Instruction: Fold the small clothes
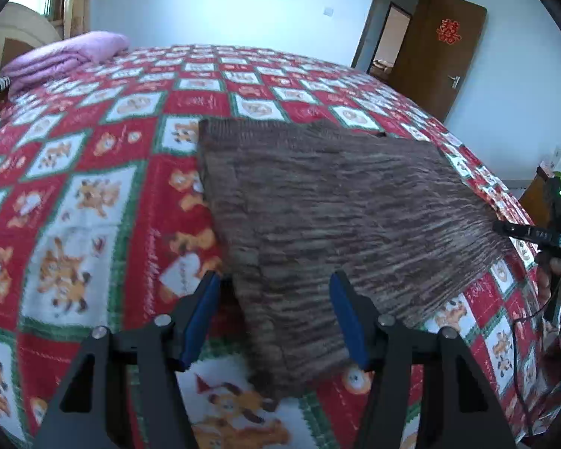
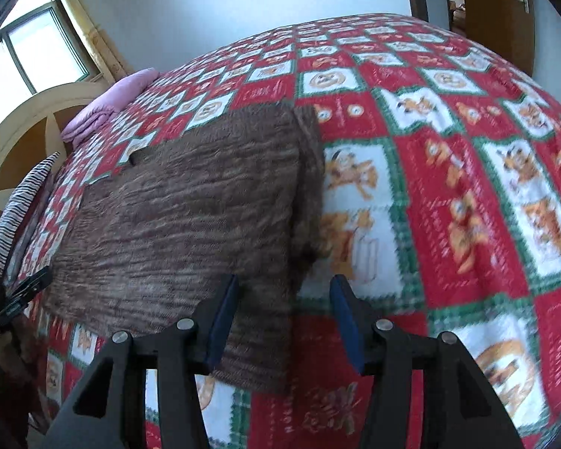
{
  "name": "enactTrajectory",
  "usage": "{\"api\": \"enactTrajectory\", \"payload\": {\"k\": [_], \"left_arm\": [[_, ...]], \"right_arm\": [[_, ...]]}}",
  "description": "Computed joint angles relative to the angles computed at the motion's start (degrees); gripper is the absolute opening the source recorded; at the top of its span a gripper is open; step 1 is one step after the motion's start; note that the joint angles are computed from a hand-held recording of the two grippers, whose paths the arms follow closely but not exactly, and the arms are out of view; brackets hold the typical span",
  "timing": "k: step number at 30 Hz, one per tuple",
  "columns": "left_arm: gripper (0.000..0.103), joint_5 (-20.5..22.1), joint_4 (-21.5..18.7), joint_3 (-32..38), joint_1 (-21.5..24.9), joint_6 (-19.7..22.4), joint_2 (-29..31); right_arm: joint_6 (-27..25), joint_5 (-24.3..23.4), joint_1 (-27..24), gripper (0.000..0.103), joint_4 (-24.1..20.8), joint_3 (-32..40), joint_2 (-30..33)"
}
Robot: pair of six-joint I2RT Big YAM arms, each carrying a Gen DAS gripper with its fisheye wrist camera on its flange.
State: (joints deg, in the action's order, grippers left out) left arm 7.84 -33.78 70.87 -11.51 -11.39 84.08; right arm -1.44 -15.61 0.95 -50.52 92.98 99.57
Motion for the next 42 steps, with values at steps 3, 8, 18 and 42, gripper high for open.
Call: {"api": "enactTrajectory", "payload": {"k": [3,8,18,42], "left_arm": [[0.061,-1.0,-0.9,0.4,-0.3,0.4,0.7],[0.061,-2.7,-1.1,0.1,-1.0,0.9,0.3],[0.062,-1.4,-0.2,-0.6,-0.7,0.2,-0.1],[0.054,4.1,5.6,-3.9,0.7,-1.1,-1.9]], "right_arm": [[-1.2,0.4,0.6,0.036,0.6,-1.6,-0.8],[-4.0,3.7,1.3,0.007,2.1,-4.5,-3.6],[-4.8,5.9,0.7,0.004,3.6,-8.5,-6.2],[-1.7,3.1,1.4,0.005,1.6,-3.7,-3.0]]}}
